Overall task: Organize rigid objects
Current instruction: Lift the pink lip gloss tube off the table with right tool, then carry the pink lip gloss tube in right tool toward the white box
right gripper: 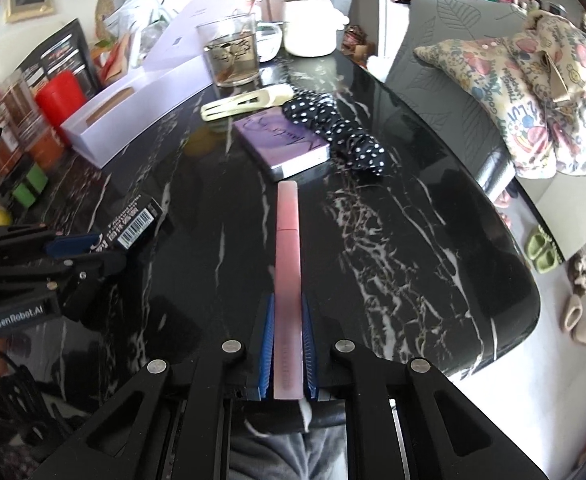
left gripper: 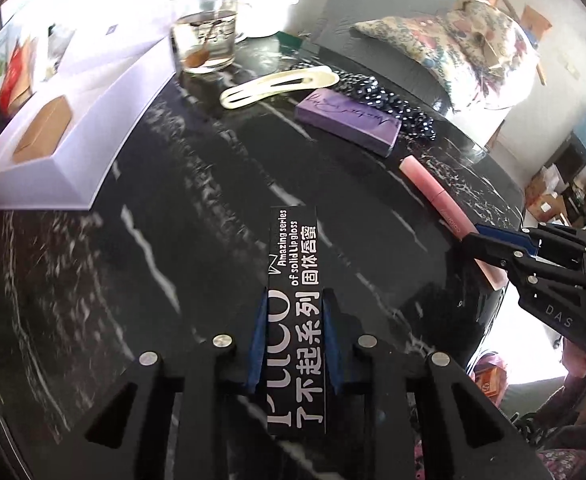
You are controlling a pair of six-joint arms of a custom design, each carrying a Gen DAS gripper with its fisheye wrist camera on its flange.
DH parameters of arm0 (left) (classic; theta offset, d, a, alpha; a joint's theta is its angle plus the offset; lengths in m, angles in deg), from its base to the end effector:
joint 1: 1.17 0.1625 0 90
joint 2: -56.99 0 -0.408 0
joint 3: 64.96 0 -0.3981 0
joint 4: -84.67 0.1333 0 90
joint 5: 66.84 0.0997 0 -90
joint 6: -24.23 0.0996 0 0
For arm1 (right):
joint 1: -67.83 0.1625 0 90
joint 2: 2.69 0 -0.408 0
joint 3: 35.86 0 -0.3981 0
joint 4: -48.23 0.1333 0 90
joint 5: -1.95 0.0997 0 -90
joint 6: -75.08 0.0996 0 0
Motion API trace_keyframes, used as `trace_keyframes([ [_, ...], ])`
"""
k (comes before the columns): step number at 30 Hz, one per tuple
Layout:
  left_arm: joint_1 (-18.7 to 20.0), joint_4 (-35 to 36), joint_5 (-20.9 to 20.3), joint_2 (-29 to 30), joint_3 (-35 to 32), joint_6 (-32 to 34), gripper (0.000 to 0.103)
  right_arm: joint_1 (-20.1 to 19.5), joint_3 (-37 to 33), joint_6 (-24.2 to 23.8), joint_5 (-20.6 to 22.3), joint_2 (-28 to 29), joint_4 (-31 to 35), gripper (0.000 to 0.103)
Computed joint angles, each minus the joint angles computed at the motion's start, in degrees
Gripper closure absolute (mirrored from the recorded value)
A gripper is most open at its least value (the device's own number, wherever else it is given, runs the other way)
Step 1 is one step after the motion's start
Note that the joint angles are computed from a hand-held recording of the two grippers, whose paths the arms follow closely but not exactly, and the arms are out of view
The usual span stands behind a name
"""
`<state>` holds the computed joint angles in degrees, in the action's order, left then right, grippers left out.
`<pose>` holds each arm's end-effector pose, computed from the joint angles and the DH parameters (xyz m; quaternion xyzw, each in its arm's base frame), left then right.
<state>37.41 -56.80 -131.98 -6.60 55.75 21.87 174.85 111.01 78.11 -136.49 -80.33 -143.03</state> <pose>-0.2722 -0.4412 0.0938 0.4146 0.8829 -0.0543 0.2135 0.1581 -0.3156 0.1857 -0.0056 -0.8838 0.3164 0.3445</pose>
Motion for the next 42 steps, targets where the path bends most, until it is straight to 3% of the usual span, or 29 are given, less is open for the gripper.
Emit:
trace_keyframes([
  [2, -0.38, -0.92, 1.27, 0.07, 0.55, 0.5, 0.078, 0.15, -0.55, -0.89, -0.71, 1.35, -1.16, 0.085],
  [5, -1.75, -2.39, 4.08, 0.66, 1.49, 3.24, 0.077, 0.45, -1.73, -1.75, -1.59, 3.09, -1.53, 0.062],
  [11, -0.51, -5.65, 2.96, 1.73, 1.03, 3.05, 0.077, 1.41, -3.61, -3.1, -5.29, 7.05, -3.76, 0.061],
  [13, -0.36, -6.77, 3.07, 1.75, 1.32, 3.28, 0.077, 1.39, -3.6, -3.57, -5.34, 7.47, -5.0, 0.064],
  [15, -0.28, -6.82, 3.25, 1.71, 1.31, 2.86, 0.077, 1.35, -3.52, -4.11, -5.65, 7.76, -6.11, 0.087],
  [16, -0.24, -6.74, 3.34, 1.7, 1.25, 2.41, 0.077, 1.24, -3.51, -3.94, -5.52, 7.65, -6.03, 0.089],
  [24, 0.33, -5.57, 2.83, -0.37, 1.66, -1.01, 0.078, 0.92, -3.1, -2.38, -2.05, 6.43, -5.2, 0.09],
  [42, -0.08, -5.96, 5.82, -9.29, 6.65, -5.73, 0.078, 6.52, -6.64, -4.05, 0.86, 11.34, -4.61, 0.09],
])
